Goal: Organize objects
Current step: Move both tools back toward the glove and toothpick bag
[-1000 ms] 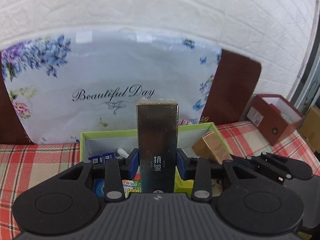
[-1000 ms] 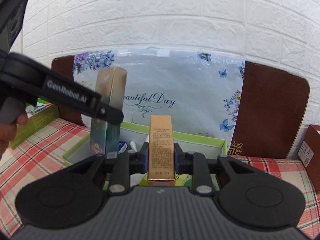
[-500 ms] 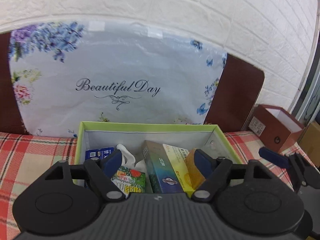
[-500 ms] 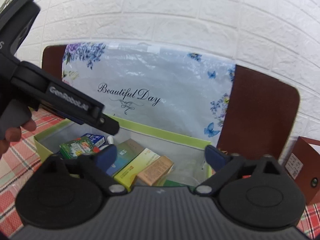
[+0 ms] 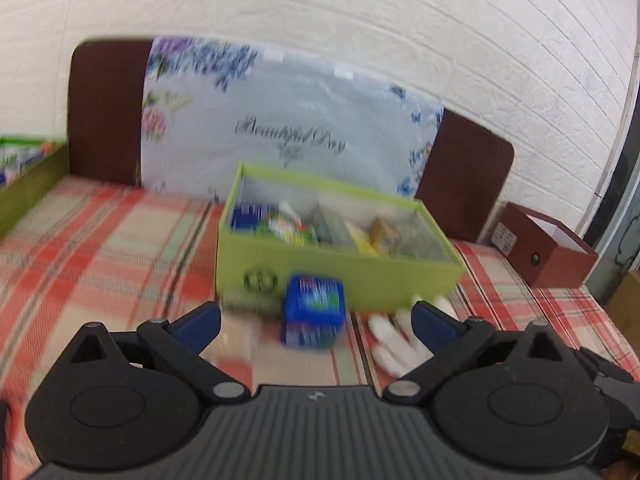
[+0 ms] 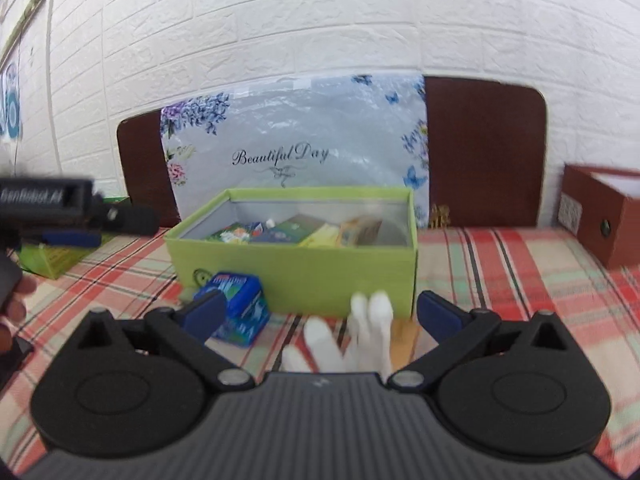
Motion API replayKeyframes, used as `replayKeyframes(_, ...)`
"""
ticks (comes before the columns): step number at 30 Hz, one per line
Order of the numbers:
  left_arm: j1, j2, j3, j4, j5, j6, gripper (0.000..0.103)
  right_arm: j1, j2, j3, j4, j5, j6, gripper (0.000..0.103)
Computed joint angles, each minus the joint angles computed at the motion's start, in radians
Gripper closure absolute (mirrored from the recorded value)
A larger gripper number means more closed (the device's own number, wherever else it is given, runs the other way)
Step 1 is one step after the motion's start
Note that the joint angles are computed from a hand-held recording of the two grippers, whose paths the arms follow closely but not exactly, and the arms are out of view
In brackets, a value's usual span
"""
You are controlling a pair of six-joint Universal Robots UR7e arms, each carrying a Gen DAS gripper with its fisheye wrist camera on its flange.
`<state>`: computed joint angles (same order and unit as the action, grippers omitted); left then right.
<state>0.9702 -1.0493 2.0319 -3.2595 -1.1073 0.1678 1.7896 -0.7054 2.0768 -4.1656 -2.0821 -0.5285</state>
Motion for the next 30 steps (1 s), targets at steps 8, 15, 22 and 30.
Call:
replayKeyframes(8, 0.004, -0.074, 0.169, 0.016, 0.026, -0.080, 0.000, 0.010, 0.062, 0.139, -0.182, -0.052, -0.013, 0.000)
replayKeyframes(15, 0.009, -0.103, 0.220, 0.039, 0.087, -0.126, 0.000, 0.057, 0.100, 0.142, -0.153, -0.238, -0.008, 0.000)
replayKeyframes(22, 0.019, -0.081, 0.181, 0.015, 0.128, -0.139, 0.001, 0.017, 0.104, 0.054, -0.155, -0.204, -0.109, 0.003)
replayKeyframes(30, 0.060, -0.007, 0.063, -0.054, 0.151, -0.015, 0.001, -0.013, 0.109, -0.005, 0.022, -0.189, -0.143, 0.091)
